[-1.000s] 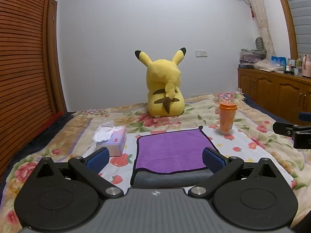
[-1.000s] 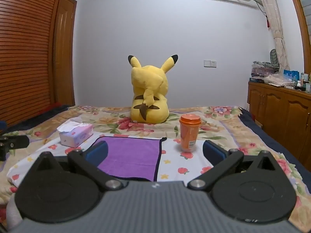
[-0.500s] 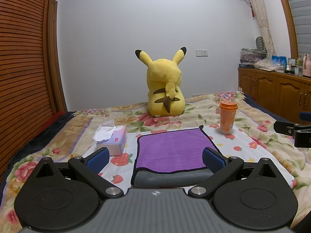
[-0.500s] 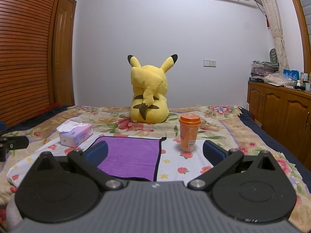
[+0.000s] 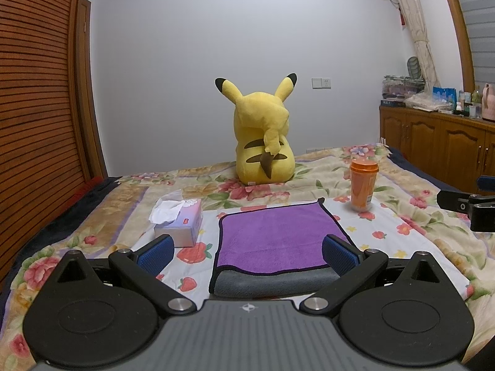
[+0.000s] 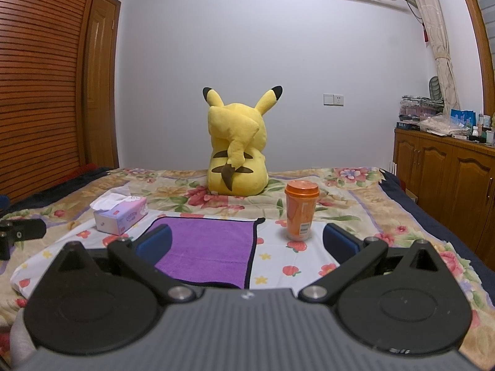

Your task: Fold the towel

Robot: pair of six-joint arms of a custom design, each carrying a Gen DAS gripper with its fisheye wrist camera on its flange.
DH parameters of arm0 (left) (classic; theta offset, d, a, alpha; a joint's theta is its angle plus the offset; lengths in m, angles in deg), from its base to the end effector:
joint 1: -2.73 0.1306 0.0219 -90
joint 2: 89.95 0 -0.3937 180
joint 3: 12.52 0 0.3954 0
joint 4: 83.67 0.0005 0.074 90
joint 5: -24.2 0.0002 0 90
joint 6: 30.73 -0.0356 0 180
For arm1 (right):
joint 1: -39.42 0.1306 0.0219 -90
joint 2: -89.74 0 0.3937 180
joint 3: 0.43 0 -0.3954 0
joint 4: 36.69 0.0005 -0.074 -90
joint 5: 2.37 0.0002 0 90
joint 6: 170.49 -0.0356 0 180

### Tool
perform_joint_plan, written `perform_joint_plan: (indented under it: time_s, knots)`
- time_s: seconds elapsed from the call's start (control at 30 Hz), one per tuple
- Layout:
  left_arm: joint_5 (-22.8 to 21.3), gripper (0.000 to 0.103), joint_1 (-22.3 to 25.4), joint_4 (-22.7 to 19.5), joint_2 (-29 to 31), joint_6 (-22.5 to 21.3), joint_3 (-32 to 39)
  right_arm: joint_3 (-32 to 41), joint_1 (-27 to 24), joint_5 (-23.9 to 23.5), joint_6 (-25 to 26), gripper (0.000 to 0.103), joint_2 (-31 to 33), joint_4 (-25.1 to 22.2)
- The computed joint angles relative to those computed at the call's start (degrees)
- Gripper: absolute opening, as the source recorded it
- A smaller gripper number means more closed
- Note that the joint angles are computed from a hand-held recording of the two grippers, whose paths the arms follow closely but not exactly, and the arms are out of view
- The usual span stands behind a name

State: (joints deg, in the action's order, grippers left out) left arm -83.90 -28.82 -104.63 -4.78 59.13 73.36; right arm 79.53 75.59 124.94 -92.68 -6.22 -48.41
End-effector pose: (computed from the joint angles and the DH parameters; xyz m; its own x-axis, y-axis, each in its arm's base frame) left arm 0.4190 -0.2449 0.4903 -0.2943 0.1835 -0.9379 0.2497 0.9621 0.1098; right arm 0.3955 0.2618 0.4660 -0.2146 0.0512 -0.9754 0.0478 0.9980 0.0419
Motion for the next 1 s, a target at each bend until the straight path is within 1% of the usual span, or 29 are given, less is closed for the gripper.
perform_joint_plan:
  time_s: [1.0]
  knots:
    - [0.0, 0.103, 0.0, -0.4, 0.0, -0.1, 0.2, -0.2, -0.3, -0.3, -0.3, 0.103, 0.3, 0.3]
